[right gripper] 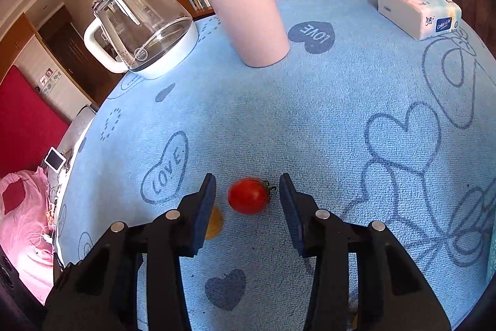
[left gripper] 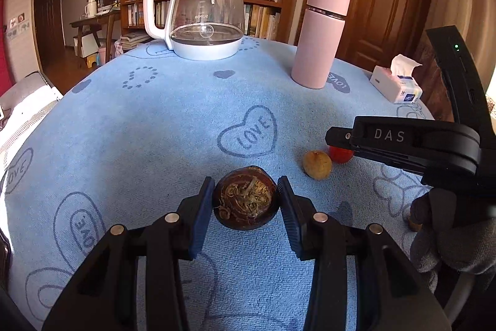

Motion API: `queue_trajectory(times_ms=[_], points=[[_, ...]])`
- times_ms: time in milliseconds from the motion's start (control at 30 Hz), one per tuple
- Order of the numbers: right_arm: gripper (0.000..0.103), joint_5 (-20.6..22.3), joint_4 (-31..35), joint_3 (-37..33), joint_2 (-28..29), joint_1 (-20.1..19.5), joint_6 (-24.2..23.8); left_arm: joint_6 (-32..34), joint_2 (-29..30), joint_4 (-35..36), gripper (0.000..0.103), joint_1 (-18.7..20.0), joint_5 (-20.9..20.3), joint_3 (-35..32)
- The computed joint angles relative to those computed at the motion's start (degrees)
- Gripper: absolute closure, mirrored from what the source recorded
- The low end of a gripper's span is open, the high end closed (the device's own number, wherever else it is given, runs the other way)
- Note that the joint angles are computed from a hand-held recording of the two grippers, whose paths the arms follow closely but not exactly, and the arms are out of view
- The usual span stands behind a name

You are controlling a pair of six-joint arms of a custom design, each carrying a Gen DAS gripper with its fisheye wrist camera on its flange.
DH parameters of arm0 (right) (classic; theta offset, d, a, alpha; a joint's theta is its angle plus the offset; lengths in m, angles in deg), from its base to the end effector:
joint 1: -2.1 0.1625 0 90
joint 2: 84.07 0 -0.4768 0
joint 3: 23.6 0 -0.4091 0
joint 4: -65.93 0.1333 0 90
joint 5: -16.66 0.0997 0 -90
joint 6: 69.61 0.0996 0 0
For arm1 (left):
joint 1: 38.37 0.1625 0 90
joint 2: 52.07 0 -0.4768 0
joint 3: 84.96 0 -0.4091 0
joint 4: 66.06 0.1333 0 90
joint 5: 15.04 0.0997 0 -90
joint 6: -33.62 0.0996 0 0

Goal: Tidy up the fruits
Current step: 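Reach the right tool to the red tomato and grasp it, then carry the red tomato into the green basket and open the right tool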

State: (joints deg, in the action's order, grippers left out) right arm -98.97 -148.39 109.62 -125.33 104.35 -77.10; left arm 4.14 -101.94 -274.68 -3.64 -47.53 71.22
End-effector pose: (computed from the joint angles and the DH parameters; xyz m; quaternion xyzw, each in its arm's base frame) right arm 0.1893 -0.4467 0.0456 0.0996 -0.9332 0.2803 0.2016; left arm -0.1238 -0.3502 0.1034 0.1442 0.8612 -0.3918 0.2900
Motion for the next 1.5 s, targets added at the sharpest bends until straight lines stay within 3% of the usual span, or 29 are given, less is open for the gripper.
queue_trajectory(times_ms=[500, 1100, 1500], points=[[0.07, -5.14, -3.88, -0.27, 2.58, 1.37, -4.55, -0.3, -0.27, 0.16, 0.061, 0.23, -0.2, -0.05], [0.07, -4.53, -12.29, 6.85, -1.47, 2.79, -4.0, 0.11, 0.33, -1.1, 0.061, -1.22, -0.46, 0.65], [0.07, -6.23, -19.63, 13.91, -7.14, 0.69, -2.63, 0.21, 0.76, -2.03, 0.061, -2.27, -1.62, 1.21]])
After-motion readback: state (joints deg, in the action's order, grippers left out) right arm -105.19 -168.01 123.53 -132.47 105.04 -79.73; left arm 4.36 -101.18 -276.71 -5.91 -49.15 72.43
